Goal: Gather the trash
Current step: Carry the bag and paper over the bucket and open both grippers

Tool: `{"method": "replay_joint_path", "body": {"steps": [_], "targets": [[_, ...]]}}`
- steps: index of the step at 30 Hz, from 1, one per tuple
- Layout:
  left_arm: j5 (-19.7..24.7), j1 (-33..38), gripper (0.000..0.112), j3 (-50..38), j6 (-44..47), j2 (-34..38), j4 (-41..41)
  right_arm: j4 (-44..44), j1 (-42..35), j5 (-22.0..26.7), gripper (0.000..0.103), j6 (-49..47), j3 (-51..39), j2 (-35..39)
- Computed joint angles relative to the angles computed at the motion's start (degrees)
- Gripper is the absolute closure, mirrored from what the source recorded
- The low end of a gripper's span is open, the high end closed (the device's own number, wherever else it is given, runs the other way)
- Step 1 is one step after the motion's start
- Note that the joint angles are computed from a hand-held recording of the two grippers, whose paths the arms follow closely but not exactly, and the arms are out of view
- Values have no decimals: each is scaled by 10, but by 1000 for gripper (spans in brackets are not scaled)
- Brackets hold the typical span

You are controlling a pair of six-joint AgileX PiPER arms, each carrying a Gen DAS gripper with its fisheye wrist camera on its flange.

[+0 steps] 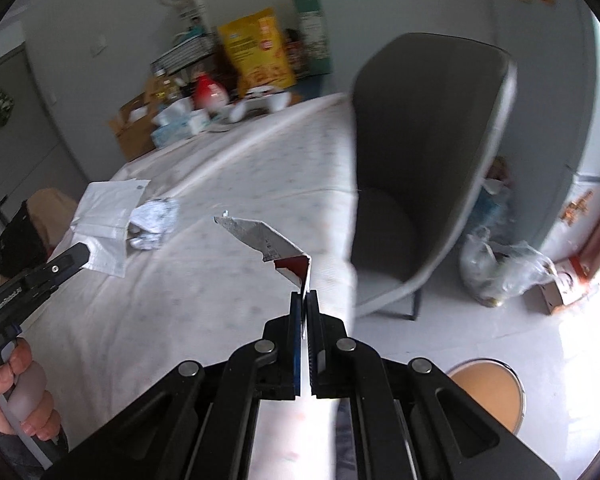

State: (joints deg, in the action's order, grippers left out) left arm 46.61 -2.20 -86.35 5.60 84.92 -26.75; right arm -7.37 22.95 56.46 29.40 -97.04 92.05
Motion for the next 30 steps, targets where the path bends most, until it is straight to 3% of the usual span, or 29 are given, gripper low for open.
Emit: {"method": "replay_joint_path", "body": {"steps": [14,30], "targets": [[3,-151,97,-75,-53,67,64,6,-123,-33,99,1,185,-121],[47,-291,97,-190,-118,171,152,129,-320,-112,99,-125,381,-203]]}}
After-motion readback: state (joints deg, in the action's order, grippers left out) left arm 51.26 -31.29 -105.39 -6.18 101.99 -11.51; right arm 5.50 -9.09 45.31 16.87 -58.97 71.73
